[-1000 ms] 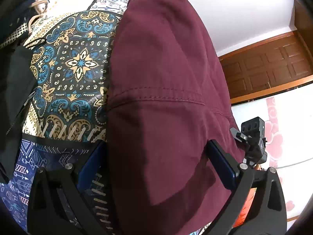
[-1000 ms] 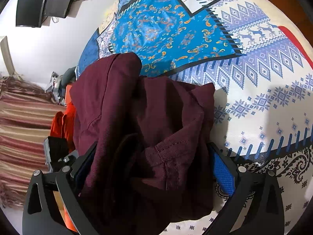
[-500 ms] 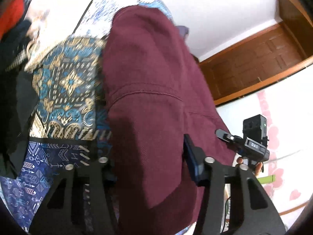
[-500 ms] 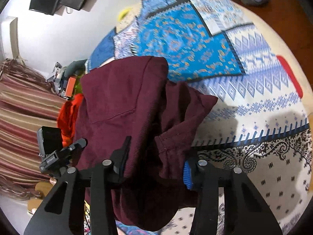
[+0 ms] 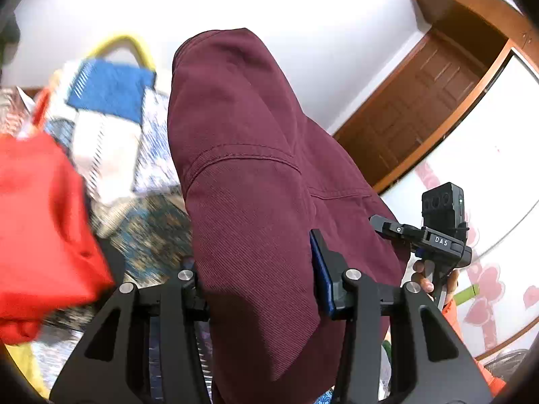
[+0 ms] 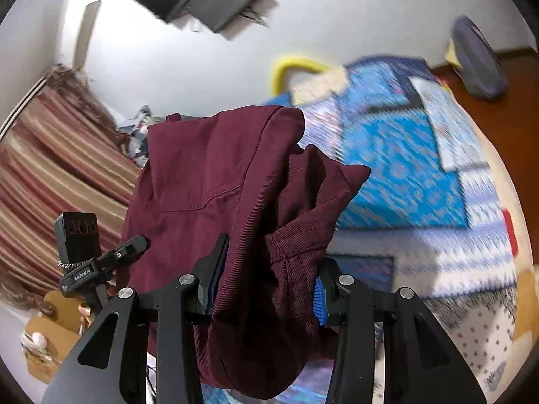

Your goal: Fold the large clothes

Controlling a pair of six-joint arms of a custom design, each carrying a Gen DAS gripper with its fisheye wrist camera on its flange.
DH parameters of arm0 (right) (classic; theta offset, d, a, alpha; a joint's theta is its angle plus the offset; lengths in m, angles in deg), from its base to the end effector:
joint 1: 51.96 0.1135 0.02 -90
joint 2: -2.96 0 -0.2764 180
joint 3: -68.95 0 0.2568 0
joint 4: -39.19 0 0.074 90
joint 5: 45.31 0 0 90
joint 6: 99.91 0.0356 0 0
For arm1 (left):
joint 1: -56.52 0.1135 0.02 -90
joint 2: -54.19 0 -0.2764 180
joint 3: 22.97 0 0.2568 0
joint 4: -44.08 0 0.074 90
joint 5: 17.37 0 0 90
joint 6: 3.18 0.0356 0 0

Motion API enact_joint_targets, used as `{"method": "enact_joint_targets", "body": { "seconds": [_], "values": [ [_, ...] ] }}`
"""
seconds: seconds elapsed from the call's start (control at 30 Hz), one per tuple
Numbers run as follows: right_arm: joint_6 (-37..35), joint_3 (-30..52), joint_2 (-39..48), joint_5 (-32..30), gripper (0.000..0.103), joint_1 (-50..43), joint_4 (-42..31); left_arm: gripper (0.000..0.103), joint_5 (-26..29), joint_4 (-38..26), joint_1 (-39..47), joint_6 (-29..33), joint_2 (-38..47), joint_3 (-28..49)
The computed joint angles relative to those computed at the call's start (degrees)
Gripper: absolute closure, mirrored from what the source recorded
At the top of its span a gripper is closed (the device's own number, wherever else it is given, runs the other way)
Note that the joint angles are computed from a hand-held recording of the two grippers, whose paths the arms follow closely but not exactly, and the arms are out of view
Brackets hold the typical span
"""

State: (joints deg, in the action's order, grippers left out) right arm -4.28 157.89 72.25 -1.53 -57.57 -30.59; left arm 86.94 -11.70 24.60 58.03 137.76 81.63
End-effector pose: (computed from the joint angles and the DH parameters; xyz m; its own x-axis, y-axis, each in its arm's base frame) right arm 0.2288 0.0034 0.3827 -0.7987 0.1467 -0.5836 -0.3162 0.7229 0.6144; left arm 0.2652 -0.1755 0.4185 -0.7538 -0.0803 -0.6522 0.3671 0.7718 -0.5192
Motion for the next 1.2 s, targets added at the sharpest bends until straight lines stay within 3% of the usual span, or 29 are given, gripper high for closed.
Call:
{"method": "enact_joint_targets", "body": {
  "seconds": [0.13,0.3,0.6,0.77,0.87,1.03,1.13,1.2],
  "values": [
    [9.0,3.15,1.02,5.27,0.064,10.99,6.52,0.058,1.51,-6.39,5.89,3.64,-3.34,4.36],
    [18.38,7.07,7.7,12.71,0.065,25.51,15.97,0.058,7.85,-13.38,19.77,10.28,-6.81,7.18],
    [24.72,13.71,23.38,18.17,0.065,39.09,24.62,0.058,21.53,-18.23,46.13,23.81,-4.48,4.1],
    [25.95,17.76,33.56,20.9,0.065,42.6,25.92,0.057,22.84,-16.29,52.86,27.08,1.23,-1.05],
    [25.5,18.98,37.08,24.11,0.064,44.03,25.54,0.052,20.69,-12.96,54.41,28.06,4.18,-6.37],
    [24.37,20.46,38.96,28.47,0.059,46.27,24.37,0.044,19.85,-5.67,55.99,27.75,3.67,-14.43],
    [24.64,21.73,38.61,30.33,0.052,47.19,23.4,0.042,20.23,-5.74,56.19,27.22,2.71,-14.96],
    [25.31,22.54,38.37,30.64,0.05,47.18,21.32,0.039,17.72,-6.65,54.97,27.22,1.62,-14.55]
  ]
}}
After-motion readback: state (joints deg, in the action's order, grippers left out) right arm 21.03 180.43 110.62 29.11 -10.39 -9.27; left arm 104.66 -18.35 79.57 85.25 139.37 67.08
